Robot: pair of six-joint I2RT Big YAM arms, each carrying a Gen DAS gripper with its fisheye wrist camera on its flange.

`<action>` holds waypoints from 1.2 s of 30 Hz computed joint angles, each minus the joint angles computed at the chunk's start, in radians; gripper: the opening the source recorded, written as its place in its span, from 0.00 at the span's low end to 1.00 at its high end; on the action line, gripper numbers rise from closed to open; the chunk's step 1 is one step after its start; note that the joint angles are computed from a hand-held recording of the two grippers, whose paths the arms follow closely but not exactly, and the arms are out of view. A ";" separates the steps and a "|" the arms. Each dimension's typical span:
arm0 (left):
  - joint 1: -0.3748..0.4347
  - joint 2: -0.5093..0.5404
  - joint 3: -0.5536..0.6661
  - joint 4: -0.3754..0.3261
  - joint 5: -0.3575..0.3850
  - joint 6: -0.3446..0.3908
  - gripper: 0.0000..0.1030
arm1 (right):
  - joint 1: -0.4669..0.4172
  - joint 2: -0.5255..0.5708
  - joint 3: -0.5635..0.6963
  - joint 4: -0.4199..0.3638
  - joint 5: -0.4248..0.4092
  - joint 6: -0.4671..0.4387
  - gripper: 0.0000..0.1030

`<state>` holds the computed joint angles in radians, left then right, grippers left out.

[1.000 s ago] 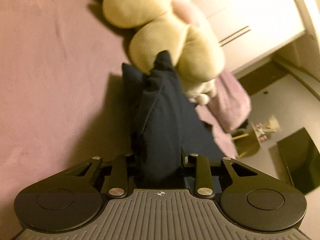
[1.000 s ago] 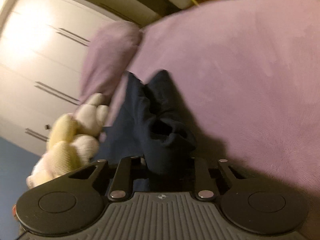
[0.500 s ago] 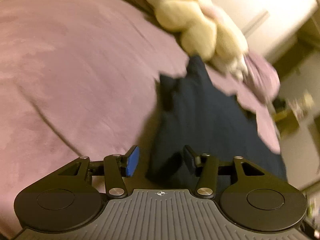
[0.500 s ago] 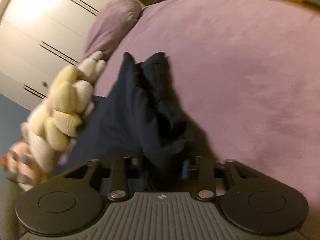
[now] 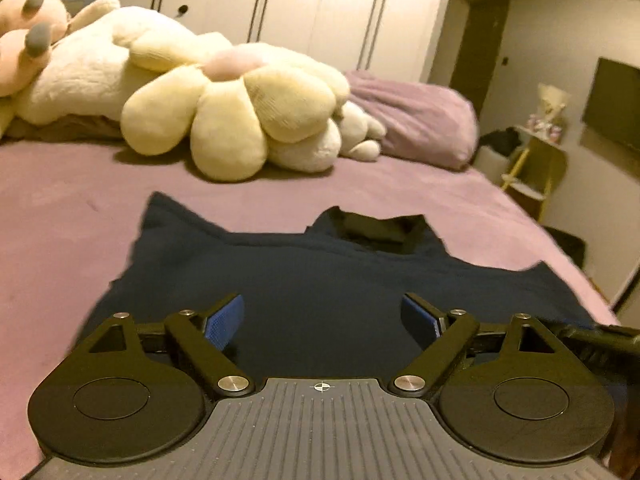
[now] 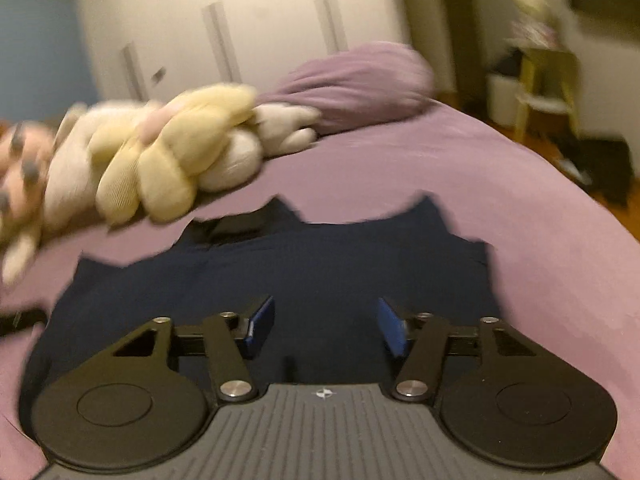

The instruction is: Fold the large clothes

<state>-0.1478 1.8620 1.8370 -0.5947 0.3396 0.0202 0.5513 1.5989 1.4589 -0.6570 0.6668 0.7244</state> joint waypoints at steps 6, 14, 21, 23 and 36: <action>-0.029 0.098 0.052 0.078 -0.176 0.032 0.87 | -0.043 0.254 0.260 -0.053 -0.011 -0.165 0.36; -0.014 0.180 0.072 0.150 -0.267 0.060 0.97 | -0.060 0.370 0.289 0.087 -0.035 -0.225 0.40; -0.006 0.202 0.163 0.073 -0.274 0.109 0.97 | -0.072 0.358 0.304 0.052 -0.066 -0.214 0.44; -0.003 0.219 0.196 0.073 -0.304 0.153 0.97 | -0.077 0.334 0.294 0.038 -0.025 -0.210 0.50; 0.031 0.372 0.439 -0.148 -0.284 -0.028 1.00 | -0.190 0.190 0.064 0.023 0.134 -0.064 0.55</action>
